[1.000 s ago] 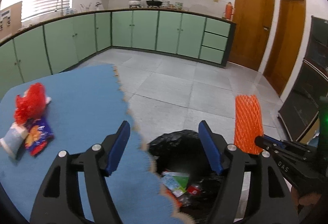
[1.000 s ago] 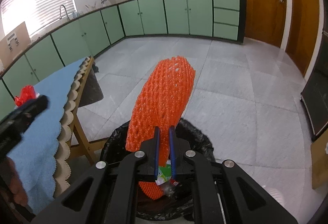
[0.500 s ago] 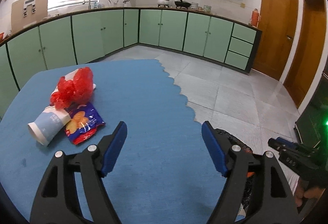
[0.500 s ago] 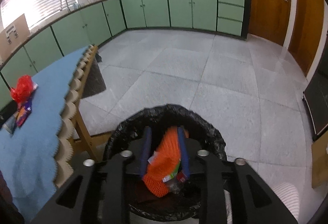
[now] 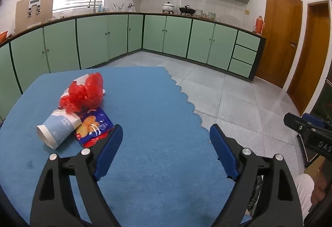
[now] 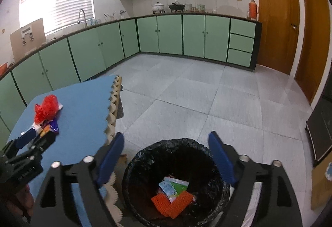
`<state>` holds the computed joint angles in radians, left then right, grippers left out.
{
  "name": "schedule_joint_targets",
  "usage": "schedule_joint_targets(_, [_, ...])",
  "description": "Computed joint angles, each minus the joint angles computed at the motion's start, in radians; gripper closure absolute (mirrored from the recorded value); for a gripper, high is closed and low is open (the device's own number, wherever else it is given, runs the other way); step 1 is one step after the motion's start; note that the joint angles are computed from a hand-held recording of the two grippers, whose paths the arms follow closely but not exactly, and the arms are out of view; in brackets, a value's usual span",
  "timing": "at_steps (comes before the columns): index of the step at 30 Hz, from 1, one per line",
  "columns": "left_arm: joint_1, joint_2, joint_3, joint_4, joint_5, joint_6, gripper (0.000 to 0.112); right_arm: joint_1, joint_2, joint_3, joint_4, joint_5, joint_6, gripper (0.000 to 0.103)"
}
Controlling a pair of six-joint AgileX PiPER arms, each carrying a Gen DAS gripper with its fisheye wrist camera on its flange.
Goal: Collect trash
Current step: 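Move the left gripper to the white paper cup and close on it while the right returns to the table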
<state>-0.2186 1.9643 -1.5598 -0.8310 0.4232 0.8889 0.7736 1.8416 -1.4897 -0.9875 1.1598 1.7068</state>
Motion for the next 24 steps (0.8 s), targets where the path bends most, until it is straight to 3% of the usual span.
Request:
schedule_joint_targets(2, [0.012, -0.005, 0.004, -0.018, 0.001, 0.019, 0.027, 0.007, 0.012, -0.028, -0.003, 0.011, -0.011, 0.005])
schedule_joint_targets(8, [0.063, -0.022, 0.026, -0.052, -0.029, 0.068, 0.024, 0.014, 0.068, -0.127, -0.007, 0.008, -0.064, 0.006])
schedule_joint_targets(17, [0.179, 0.061, -0.101, 0.142, -0.046, -0.088, 0.023, 0.021, 0.229, -0.362, 0.018, -0.024, -0.169, 0.006])
schedule_joint_targets(19, [0.203, 0.106, -0.166, 0.190, -0.016, -0.128, 0.023, 0.025, 0.274, -0.428, 0.026, -0.023, -0.199, 0.006])
schedule_joint_targets(24, [0.248, 0.260, -0.409, 0.265, 0.147, -0.214, 0.023, 0.018, 0.372, -0.589, 0.078, -0.022, -0.305, 0.006])
